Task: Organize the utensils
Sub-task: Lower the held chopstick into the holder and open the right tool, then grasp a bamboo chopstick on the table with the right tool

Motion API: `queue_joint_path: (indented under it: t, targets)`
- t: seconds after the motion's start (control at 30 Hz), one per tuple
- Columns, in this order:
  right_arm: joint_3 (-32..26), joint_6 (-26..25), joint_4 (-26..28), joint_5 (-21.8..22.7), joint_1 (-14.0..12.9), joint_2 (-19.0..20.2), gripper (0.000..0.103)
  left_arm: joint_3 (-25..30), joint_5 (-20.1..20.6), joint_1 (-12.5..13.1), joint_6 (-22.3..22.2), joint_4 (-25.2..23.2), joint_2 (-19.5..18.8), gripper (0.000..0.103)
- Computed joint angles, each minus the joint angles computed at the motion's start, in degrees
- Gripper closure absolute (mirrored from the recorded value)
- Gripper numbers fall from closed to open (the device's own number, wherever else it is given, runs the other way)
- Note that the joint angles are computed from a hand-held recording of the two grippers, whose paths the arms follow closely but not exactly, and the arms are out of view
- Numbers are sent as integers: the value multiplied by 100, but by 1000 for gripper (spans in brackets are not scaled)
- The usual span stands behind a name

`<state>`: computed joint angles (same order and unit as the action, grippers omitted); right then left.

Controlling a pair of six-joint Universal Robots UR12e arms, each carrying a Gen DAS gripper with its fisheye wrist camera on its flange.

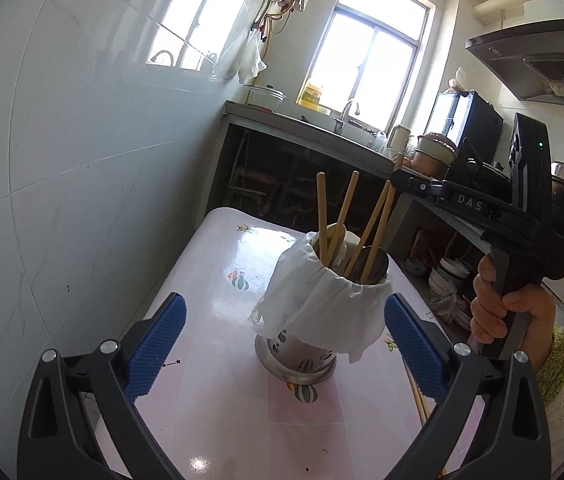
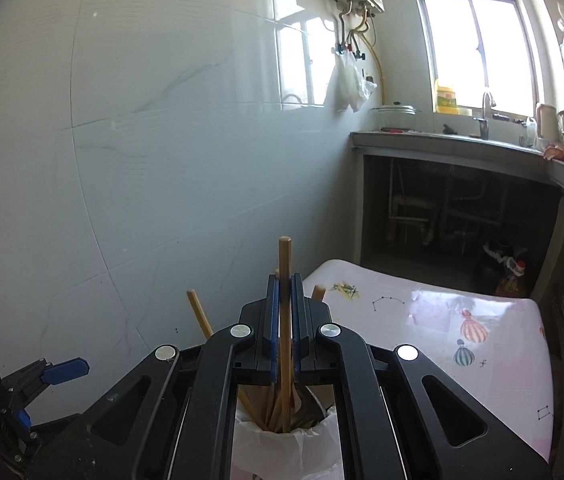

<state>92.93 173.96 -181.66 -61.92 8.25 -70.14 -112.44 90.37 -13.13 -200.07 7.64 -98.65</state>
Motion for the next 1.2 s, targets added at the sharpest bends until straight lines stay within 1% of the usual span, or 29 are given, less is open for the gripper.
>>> queue_joint_path:
  t: [0.13, 0.17, 0.23, 0.3, 0.37, 0.43, 0.47, 0.5, 0.57, 0.63, 0.67, 0.7, 0.73, 0.8, 0.83, 0.87, 0.97, 1.03, 1.1, 1.2]
  targets:
    - [65, -197, 304, -134, 31, -13, 99, -51, 60, -36, -17, -127, 24, 6]
    - [106, -182, 223, -137, 27, -24, 99, -59, 58, -48, -21, -172, 31, 6]
    - [113, -172, 328, -62, 2, -67, 99, -60, 59, -77, -3, -281, 48, 6]
    - [168, -77, 277, -34, -35, -131, 99, -64, 36, -97, -11, -378, 64, 6]
    - [290, 51, 176, 154, -135, -244, 94, -65, 2, -108, -65, -442, 78, 6]
    - [489, 238, -49, 297, -261, -394, 79, -75, -31, -114, -68, -464, 87, 6]
    - [602, 328, -154, 357, -337, -474, 77, -72, -37, -120, -60, -478, 85, 6]
    - [717, 409, -210, 420, -420, -557, 75, -68, -56, -125, -53, -501, 83, 6]
    - [940, 534, -153, 530, -598, -715, 75, -55, -138, -130, -47, -570, 74, 6]
    - [1169, 609, 120, 637, -787, -858, 74, -42, -314, -126, -45, -657, 55, 6]
    - [1301, 644, 290, 622, -867, -927, 74, -37, -441, -122, -56, -708, 41, 6]
    - [1422, 665, 495, 575, -930, -980, 74, -31, -571, -123, -79, -765, 26, 6]
    - [1522, 622, 810, 527, -979, -1021, 73, -20, -726, -121, -96, -830, 3, 6]
    - [1702, 594, 1420, 198, -994, -1070, 72, -6, -1027, -133, -104, -953, -45, 6]
    - [1764, 562, 1720, 60, -989, -1065, 72, 2, -1122, -154, -87, -1008, -68, 6]
    - [1845, 587, 1913, -44, -989, -1059, 72, 16, -1187, -188, -69, -1046, -94, 6]
    - [2091, 688, 2109, -357, -961, -1069, 77, 56, -1425, -258, 2, -1202, -161, 6]
    - [2166, 716, 2143, -391, -948, -1054, 79, 123, -1535, -298, 32, -1445, -204, 6]
    - [2147, 741, 2166, -524, -901, -1010, 80, 171, -1647, -317, 44, -1577, -257, 6]
    - [2119, 636, 2168, -822, -779, -952, 82, 221, -1520, -384, -21, -1668, -331, 6]
